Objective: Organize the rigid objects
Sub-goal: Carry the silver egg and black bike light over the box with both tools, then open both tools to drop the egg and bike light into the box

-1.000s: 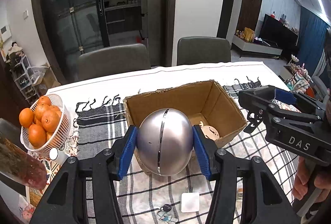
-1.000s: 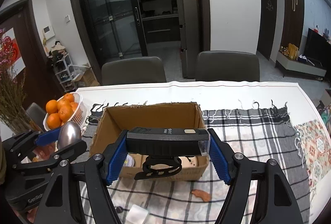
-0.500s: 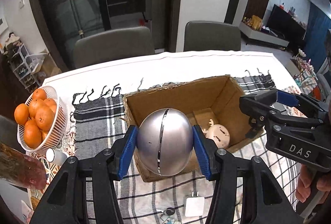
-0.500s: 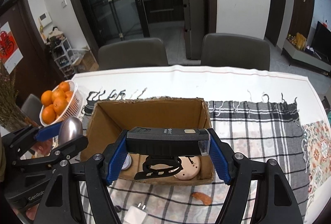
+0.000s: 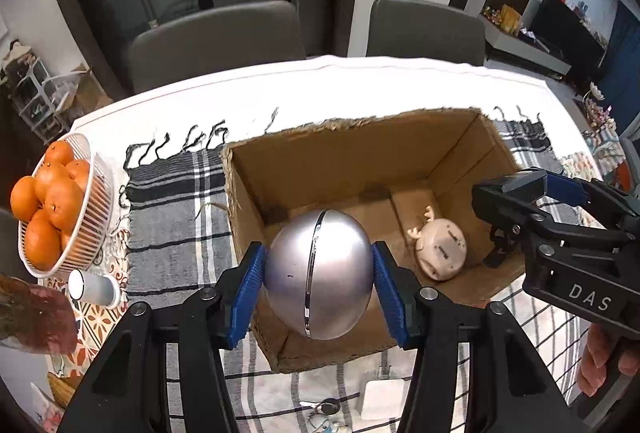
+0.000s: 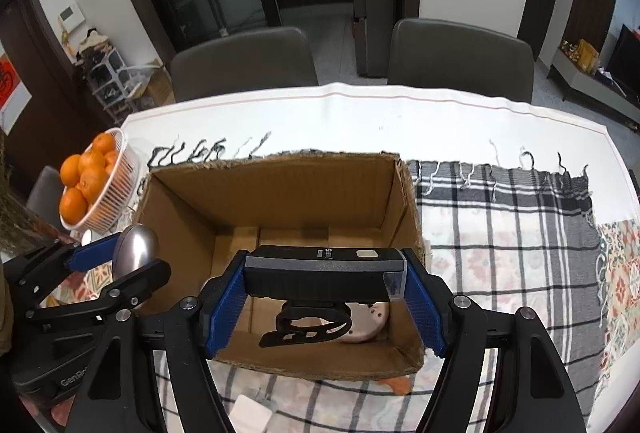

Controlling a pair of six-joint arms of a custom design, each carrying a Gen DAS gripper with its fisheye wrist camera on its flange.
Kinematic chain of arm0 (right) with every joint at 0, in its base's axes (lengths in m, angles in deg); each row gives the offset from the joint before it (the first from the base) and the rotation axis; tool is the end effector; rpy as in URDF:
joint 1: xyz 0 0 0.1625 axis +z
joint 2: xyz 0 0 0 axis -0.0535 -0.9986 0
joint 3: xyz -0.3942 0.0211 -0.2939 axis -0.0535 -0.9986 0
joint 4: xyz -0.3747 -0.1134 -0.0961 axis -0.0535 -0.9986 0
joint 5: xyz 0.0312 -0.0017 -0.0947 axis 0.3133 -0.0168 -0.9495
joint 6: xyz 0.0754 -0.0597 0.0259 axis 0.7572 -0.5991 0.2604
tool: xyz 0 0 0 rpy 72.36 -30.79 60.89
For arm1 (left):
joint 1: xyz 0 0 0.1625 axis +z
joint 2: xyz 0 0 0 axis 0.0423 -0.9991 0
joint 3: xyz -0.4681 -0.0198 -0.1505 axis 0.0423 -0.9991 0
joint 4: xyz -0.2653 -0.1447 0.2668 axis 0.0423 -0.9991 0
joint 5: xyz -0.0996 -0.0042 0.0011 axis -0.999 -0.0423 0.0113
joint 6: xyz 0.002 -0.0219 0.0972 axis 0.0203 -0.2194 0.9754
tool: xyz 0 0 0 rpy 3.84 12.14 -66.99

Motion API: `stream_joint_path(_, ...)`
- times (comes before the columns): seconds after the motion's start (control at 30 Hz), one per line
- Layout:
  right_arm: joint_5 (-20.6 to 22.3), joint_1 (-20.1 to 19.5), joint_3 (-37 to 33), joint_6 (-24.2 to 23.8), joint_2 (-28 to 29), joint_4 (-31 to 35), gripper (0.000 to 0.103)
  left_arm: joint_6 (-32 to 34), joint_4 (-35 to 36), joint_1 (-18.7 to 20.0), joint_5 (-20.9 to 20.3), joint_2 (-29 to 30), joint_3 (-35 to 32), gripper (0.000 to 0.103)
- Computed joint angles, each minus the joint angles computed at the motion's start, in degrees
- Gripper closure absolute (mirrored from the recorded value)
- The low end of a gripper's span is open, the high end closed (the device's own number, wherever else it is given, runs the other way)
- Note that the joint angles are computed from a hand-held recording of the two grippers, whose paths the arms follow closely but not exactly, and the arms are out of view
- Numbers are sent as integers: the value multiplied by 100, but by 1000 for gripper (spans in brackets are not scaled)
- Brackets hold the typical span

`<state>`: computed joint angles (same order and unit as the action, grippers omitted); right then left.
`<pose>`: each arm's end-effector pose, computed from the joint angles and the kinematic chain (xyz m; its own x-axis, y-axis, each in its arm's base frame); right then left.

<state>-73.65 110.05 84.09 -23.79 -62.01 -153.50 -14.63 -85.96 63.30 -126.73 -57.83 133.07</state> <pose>0.3212 -0.8132 0.1145 -0.7977 -0.0183 0.6027 -0.2997 0.8794 -0.3699 -0.1552 -0.8259 0.2301 -0.7022 0.2821 -0.6537 0.4740 0.8703 -0.1337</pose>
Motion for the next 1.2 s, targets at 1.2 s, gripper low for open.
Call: stream_joint_path(1.2,-545,199,625,-88,-199,-470,29,152,-551,-151,176,-353,733,42)
